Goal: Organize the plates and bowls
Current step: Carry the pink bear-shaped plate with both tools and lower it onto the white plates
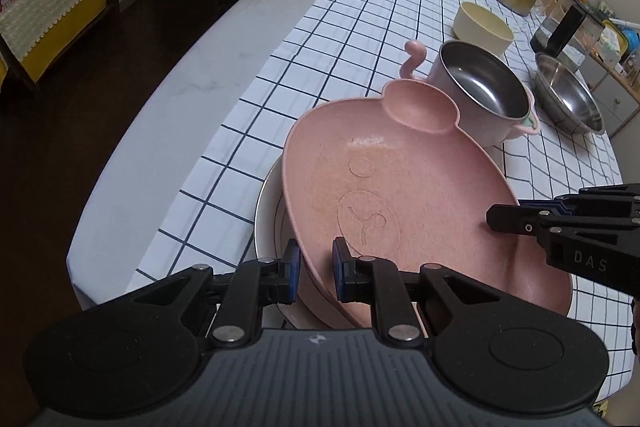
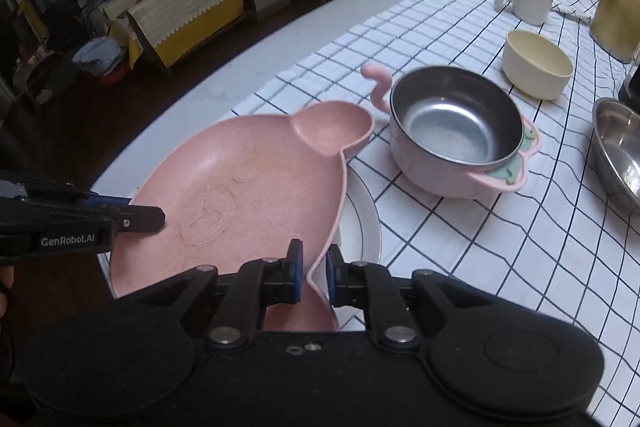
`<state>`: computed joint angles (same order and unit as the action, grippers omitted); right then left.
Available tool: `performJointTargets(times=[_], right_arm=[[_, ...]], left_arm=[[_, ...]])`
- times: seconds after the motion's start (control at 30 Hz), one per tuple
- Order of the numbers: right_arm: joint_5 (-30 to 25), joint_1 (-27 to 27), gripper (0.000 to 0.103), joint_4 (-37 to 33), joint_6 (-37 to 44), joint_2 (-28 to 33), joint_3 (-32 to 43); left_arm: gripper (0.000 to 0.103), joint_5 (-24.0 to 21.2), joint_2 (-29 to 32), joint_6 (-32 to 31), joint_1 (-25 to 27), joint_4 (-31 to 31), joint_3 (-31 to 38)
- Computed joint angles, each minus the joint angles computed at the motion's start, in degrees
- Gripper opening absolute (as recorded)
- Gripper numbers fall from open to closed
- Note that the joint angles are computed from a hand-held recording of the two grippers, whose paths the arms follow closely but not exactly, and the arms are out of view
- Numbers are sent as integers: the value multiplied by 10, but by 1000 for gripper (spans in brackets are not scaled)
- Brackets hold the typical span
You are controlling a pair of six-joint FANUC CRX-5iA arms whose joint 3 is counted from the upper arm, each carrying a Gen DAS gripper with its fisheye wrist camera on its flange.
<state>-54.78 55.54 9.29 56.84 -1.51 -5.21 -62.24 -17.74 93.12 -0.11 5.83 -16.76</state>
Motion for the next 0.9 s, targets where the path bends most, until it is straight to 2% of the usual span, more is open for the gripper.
performJointTargets(times=[0.17, 0.53, 0.63, 0.7, 0.9], right_arm=[[-17, -15, 12, -27, 8, 10, 9], [-28, -15, 13, -30, 31, 19, 11], [-35, -10, 14, -22, 35, 21, 13], [-40, -12, 19, -25, 36, 26, 19], [-31, -20, 23, -31, 28, 15, 10]], left_arm=[[15, -8, 14, -9, -5, 3, 2], [16, -34, 36, -31, 5, 22, 5], [16, -37, 43, -30, 2, 21, 10], [16, -38, 45, -24, -4, 13, 14], [17, -35, 43, -18, -5, 6, 16]])
